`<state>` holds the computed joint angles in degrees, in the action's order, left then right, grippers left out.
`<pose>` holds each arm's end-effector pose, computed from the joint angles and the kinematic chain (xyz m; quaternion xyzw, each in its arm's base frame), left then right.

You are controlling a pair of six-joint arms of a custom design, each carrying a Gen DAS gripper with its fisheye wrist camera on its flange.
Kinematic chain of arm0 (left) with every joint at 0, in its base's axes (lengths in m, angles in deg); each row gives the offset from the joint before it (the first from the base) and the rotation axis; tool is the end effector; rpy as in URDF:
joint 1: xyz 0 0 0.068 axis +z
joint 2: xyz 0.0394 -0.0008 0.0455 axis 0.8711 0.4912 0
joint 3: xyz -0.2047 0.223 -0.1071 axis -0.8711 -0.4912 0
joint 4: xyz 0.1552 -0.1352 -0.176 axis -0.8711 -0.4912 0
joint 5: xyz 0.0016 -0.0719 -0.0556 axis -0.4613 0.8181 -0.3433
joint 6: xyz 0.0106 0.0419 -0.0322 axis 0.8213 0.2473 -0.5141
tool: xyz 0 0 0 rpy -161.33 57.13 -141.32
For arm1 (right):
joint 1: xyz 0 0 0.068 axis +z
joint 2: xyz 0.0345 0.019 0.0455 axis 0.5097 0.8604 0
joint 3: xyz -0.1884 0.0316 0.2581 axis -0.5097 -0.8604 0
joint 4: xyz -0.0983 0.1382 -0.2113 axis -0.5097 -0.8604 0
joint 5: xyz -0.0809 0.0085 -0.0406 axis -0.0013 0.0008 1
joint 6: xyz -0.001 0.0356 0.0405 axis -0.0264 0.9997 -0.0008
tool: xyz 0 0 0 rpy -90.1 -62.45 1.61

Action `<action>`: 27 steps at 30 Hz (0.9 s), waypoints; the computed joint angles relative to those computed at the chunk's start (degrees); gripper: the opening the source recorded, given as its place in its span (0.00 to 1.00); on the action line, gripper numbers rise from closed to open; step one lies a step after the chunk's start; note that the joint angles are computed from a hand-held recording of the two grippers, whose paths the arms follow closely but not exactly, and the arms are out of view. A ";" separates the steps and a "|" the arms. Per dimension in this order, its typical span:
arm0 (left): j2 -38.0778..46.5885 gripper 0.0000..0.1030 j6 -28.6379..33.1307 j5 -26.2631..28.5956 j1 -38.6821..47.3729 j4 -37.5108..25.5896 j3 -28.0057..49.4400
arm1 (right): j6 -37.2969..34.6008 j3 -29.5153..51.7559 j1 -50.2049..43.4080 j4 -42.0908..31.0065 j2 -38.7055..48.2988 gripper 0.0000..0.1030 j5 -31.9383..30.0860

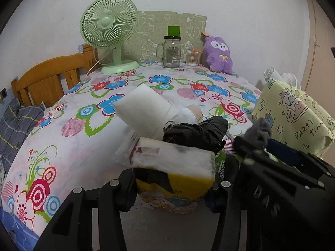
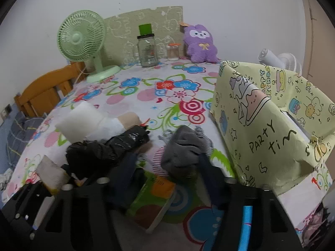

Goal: Organize soft objects
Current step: 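Grasp the grey sock with the right gripper while the left gripper grasps the yellow tissue packet, then carry the grey sock and tissue packet over the patterned paper box with both grippers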

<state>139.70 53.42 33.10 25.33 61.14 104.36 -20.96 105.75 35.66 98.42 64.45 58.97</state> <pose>0.2603 -0.1664 0.0559 0.0033 0.9048 -0.0265 0.4250 0.2817 0.0240 0.0538 0.0172 0.9068 0.0339 0.4198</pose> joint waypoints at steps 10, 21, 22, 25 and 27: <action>0.05 0.47 0.50 -0.37 -0.22 -1.26 1.00 | -0.95 2.02 -0.51 -1.91 0.77 0.20 -0.60; -1.80 0.44 0.30 -2.07 -0.86 -1.56 0.07 | -1.79 -0.11 0.11 -0.85 -1.84 0.16 -2.10; -2.07 0.44 0.20 -2.35 -1.01 -1.68 -0.05 | -1.81 -0.29 0.10 -0.87 -2.17 0.16 -2.31; -3.22 0.43 -0.07 -3.02 -1.31 -1.89 -0.69 | -2.15 -1.37 0.25 -0.07 -3.21 0.15 -2.49; -4.13 0.43 -0.24 -3.56 -1.52 -2.06 -1.23 | -2.26 -2.00 0.59 0.03 -4.27 0.14 -2.39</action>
<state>135.57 53.19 29.54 23.82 59.08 103.12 -23.21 103.75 36.26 98.45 60.18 56.58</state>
